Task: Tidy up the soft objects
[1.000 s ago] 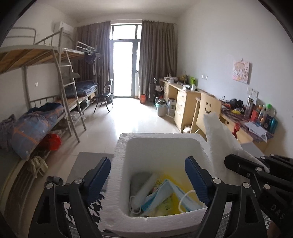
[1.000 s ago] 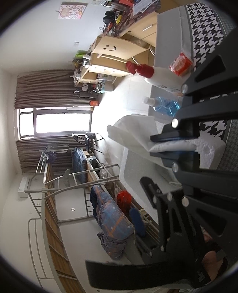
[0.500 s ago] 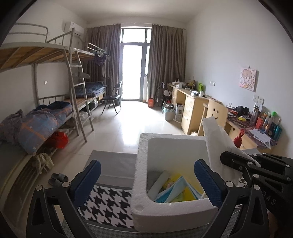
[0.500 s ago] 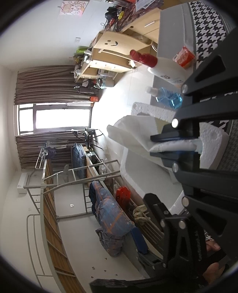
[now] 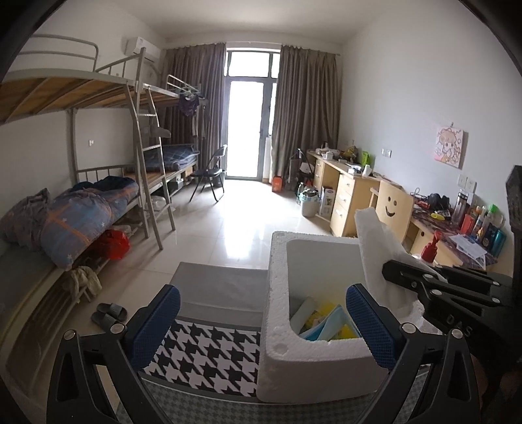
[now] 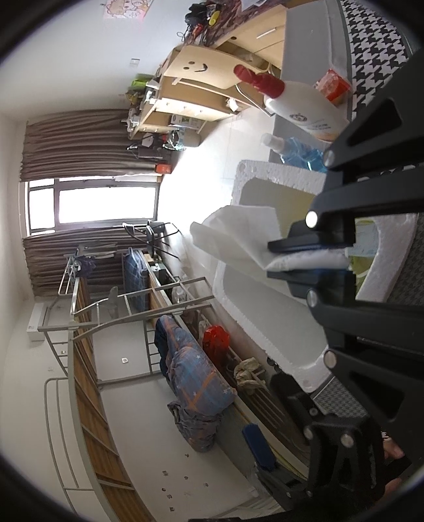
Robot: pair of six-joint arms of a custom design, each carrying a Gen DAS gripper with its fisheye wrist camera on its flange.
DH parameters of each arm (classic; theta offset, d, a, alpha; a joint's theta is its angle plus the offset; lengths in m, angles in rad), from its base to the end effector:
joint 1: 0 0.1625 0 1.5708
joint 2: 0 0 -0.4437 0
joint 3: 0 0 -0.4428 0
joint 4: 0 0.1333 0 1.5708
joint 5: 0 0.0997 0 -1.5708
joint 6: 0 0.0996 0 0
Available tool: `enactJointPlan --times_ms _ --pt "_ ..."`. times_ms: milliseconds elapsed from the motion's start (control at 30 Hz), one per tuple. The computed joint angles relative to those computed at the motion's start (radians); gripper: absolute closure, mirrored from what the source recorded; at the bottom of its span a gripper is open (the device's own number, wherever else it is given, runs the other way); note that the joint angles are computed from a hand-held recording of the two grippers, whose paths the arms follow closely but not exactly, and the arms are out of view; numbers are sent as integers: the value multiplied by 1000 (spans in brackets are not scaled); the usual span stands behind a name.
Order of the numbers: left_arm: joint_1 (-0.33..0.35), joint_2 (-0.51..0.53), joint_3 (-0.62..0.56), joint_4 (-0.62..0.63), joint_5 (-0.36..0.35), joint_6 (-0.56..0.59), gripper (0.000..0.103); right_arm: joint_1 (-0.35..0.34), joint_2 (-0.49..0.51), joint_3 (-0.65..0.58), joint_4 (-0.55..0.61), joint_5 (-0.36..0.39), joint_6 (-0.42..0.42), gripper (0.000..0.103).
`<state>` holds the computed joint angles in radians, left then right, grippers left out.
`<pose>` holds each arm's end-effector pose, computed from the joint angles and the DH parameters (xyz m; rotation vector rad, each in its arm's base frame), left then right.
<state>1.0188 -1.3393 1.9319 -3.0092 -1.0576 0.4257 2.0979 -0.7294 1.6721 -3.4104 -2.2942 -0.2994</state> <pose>-0.1596 -0.6066 0.3641 0.8980 2.3062 -1.1446 0.4162 -0.5811 0.1312 0.5333 -2.2453 1.1829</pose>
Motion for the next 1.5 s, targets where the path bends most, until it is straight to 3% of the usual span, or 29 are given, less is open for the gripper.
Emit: enactJointPlan --times_ms 333,467,500,833,1033,1267,1500 --pt "9 -13 6 -13 -5 6 1 -11 21 -33 51 -10 16 91" --pt "10 -18 8 -10 -2 2 1 -15 14 -36 98 -17 66 50" --pt "11 -19 8 -9 -4 1 1 -17 9 -29 94 -10 72 46" --pt "3 -36 23 -1 -2 4 1 0 -9 2 55 -29 65 43" --pt "-7 -51 36 -2 -5 2 1 19 -20 25 -5 -48 36 34" --pt "-20 -79 60 -14 -13 -1 1 44 -16 41 -108 -92 -13 12" --pt "-35 -107 89 -19 -17 9 1 70 -23 75 -187 -108 -44 9"
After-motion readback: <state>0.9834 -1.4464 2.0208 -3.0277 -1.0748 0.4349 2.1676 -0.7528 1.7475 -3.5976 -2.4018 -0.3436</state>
